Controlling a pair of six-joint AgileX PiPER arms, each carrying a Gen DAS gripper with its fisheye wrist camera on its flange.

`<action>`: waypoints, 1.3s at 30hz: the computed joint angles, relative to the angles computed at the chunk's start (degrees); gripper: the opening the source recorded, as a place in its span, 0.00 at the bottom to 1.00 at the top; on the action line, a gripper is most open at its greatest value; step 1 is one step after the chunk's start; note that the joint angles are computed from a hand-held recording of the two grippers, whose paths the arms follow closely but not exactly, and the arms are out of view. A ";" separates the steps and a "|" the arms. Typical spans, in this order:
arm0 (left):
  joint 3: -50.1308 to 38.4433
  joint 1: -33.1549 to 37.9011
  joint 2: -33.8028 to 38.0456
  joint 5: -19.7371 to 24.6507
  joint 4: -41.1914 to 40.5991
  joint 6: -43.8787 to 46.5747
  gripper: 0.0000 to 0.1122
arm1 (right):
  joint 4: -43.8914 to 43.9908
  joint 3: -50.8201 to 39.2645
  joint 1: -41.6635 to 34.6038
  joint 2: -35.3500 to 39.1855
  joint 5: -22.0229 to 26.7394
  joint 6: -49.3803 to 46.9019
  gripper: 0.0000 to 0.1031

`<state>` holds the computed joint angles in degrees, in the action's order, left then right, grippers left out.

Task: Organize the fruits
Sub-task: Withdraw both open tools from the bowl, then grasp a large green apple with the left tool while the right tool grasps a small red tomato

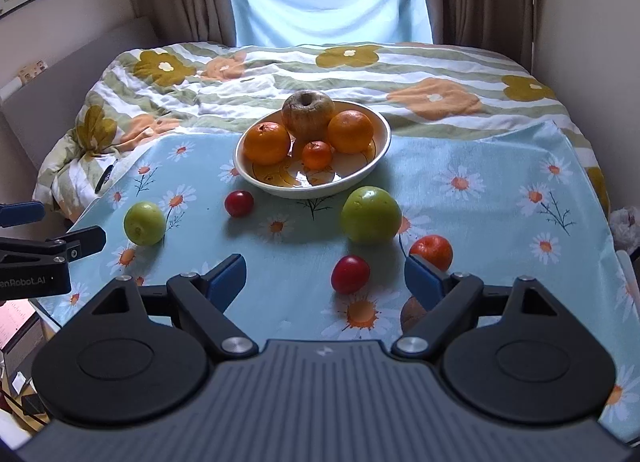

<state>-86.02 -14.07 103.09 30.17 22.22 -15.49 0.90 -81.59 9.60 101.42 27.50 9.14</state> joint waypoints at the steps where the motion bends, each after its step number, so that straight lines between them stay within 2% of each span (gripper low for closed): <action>1: -0.68 0.85 0.75 -0.18 -2.23 2.83 0.88 | -2.47 -0.25 0.80 0.63 0.05 3.41 0.97; 4: -3.17 3.29 3.29 -0.15 -8.93 11.11 0.87 | -9.49 -1.57 3.11 2.70 0.92 13.13 0.95; 8: -8.71 6.11 7.90 2.21 -17.36 21.58 0.84 | -17.82 -3.99 5.70 5.87 2.50 24.89 0.94; 15: -18.64 9.17 16.12 7.96 -25.05 32.27 0.80 | -27.23 -9.63 8.61 11.67 7.82 38.89 0.87; 22: -27.22 10.60 22.61 13.87 -29.15 38.50 0.77 | -29.48 -15.33 9.36 16.92 12.29 44.30 0.78; 27: -32.94 11.17 26.48 17.96 -30.46 40.57 0.68 | -30.44 -18.26 9.56 19.27 14.62 46.21 0.76; 30: -35.08 11.35 27.90 18.97 -30.82 40.62 0.65 | -30.66 -19.70 9.57 20.34 15.54 46.38 0.75; 31: -35.81 11.42 28.33 19.35 -31.00 40.76 0.54 | -30.79 -20.07 9.59 20.63 15.76 46.53 0.75; 39: -37.16 12.32 29.23 20.16 -33.62 43.35 0.52 | -32.07 -22.52 9.55 22.79 16.82 47.69 0.69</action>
<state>-123.19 -1.76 132.32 50.33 -11.40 27.85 -31.16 -104.12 19.15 124.21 44.32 56.82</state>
